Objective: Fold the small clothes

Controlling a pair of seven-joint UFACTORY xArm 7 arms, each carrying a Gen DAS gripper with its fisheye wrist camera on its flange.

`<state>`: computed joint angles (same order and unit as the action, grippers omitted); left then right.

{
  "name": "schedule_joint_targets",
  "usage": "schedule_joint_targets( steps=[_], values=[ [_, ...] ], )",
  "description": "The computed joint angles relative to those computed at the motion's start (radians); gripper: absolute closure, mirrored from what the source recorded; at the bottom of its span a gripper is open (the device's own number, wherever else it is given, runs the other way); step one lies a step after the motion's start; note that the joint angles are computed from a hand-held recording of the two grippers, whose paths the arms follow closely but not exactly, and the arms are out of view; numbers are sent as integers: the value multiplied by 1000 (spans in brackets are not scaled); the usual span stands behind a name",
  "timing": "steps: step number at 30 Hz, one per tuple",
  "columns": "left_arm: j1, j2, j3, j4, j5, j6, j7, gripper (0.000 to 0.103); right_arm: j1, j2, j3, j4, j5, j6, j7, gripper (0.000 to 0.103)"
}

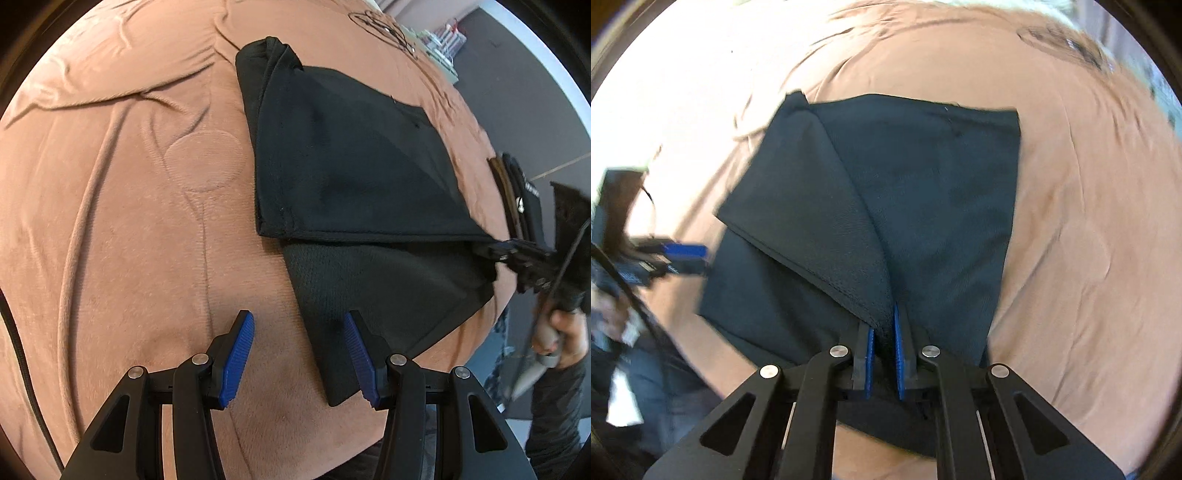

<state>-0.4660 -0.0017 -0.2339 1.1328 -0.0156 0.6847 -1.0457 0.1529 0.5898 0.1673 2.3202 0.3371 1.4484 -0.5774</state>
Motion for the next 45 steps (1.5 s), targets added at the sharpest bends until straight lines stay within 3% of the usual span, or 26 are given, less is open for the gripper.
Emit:
schedule_joint_targets(
  steps=[4,7,9,12,15,20,21,22,24,30,33,36,39,45],
  values=[
    [-8,29,-3,40,32,50,0,50,-40,78,13,139,49,124,81,98],
    [-14,37,-3,50,45,70,1,50,-54,92,7,151,45,127,87,98],
    [-18,51,-1,67,62,89,-2,50,-52,73,-6,107,24,81,75,98],
    [-25,78,1,100,84,126,2,50,-25,-9,-43,-41,-51,-66,46,98],
    [-36,102,3,139,111,173,12,50,-33,6,-38,-25,-61,-59,50,96],
    [-38,88,12,128,110,154,11,50,-40,-37,-28,-57,-59,-64,35,80],
    [-35,80,14,117,110,137,9,50,-43,-51,-25,-72,-51,-72,27,64],
    [-32,72,14,106,108,128,8,50,-48,-73,-21,-100,-38,-90,16,42],
    [-28,72,14,107,108,128,9,50,-55,-115,-18,-160,-18,-123,-9,33],
    [-44,136,14,189,153,204,11,50,13,-143,-56,-251,-147,-203,-18,33],
    [-58,152,17,210,176,232,9,50,42,-124,-84,-243,-231,-240,41,33],
    [-61,155,19,216,168,235,15,50,14,-64,-81,-136,-216,-147,81,34],
    [-52,140,22,197,143,218,31,50,9,-75,-81,-135,-228,-136,85,35],
    [-28,83,29,126,135,136,-3,50,16,-183,-46,-246,-200,-235,-15,35]
  ],
)
